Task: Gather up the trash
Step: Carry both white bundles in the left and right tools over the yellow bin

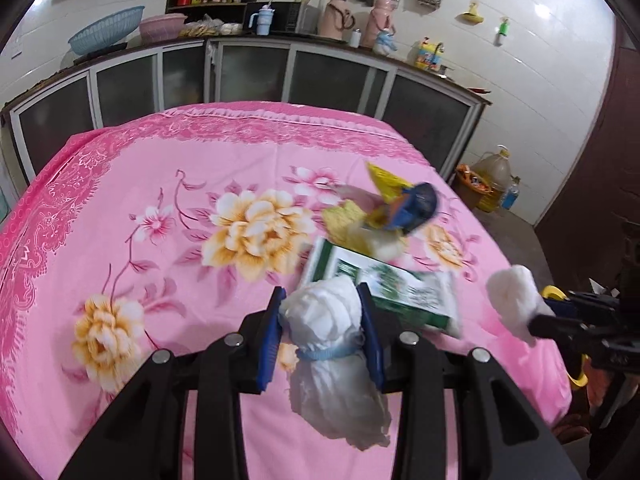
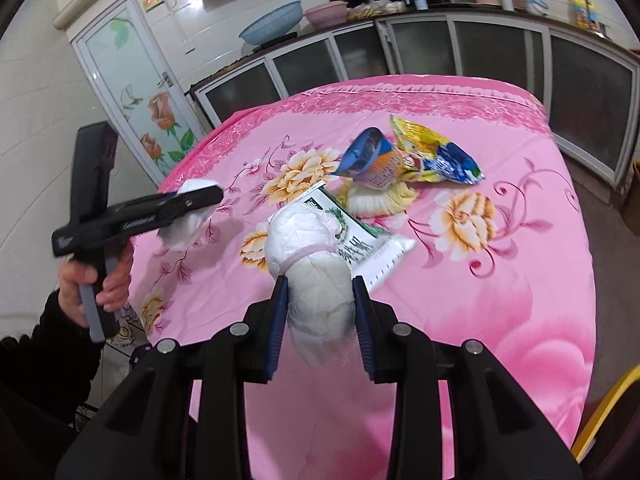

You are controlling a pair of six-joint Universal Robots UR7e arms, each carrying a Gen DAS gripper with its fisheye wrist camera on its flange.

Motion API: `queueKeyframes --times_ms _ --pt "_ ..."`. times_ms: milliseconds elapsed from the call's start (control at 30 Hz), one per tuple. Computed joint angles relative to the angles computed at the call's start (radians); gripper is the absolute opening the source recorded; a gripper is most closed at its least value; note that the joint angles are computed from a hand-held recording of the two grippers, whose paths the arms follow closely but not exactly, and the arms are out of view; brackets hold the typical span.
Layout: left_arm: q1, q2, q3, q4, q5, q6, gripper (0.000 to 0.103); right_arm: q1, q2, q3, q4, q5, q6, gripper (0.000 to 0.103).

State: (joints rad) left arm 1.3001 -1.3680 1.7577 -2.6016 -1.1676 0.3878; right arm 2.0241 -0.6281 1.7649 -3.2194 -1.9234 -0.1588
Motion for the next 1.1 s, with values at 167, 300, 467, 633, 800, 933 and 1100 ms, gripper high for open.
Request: queueKeyframes --times_ms 167,300,467,633,800,933,1100 --pt "-0.054 -0.062 0.084 -0.007 -0.029 -0.001 0.034 -0.004 -0.038 0.08 -0.076 0.006 0.034 0.031" --pt "-0.101 -0.091 0.135 -0.019 -0.033 -0.013 0.034 -0.005 -0.069 0.134 -0.119 0.001 0.051 0.031" --pt "-0.168 -0.12 0.197 -0.031 -0.038 -0.011 0.034 -0.011 -0.112 0.209 -0.19 -0.018 0.061 0.031" --pt "-0.225 -0.126 0.236 -0.039 -0.042 -0.007 0.034 -0.024 -0.153 0.277 -0.259 -0.038 0.074 0.031" --pt "-0.285 -0.119 0.267 -0.053 -0.055 -0.003 0.034 -0.041 -0.211 0.367 -0.348 -0.073 0.083 0.031" --pt "-0.322 -0.104 0.282 -0.058 -0.082 0.002 0.034 -0.056 -0.258 0.429 -0.405 -0.115 0.092 0.031" --pt "-0.37 -0.078 0.296 -0.068 -0.109 0.012 0.034 -0.073 -0.308 0.508 -0.491 -0.162 0.105 0.031"
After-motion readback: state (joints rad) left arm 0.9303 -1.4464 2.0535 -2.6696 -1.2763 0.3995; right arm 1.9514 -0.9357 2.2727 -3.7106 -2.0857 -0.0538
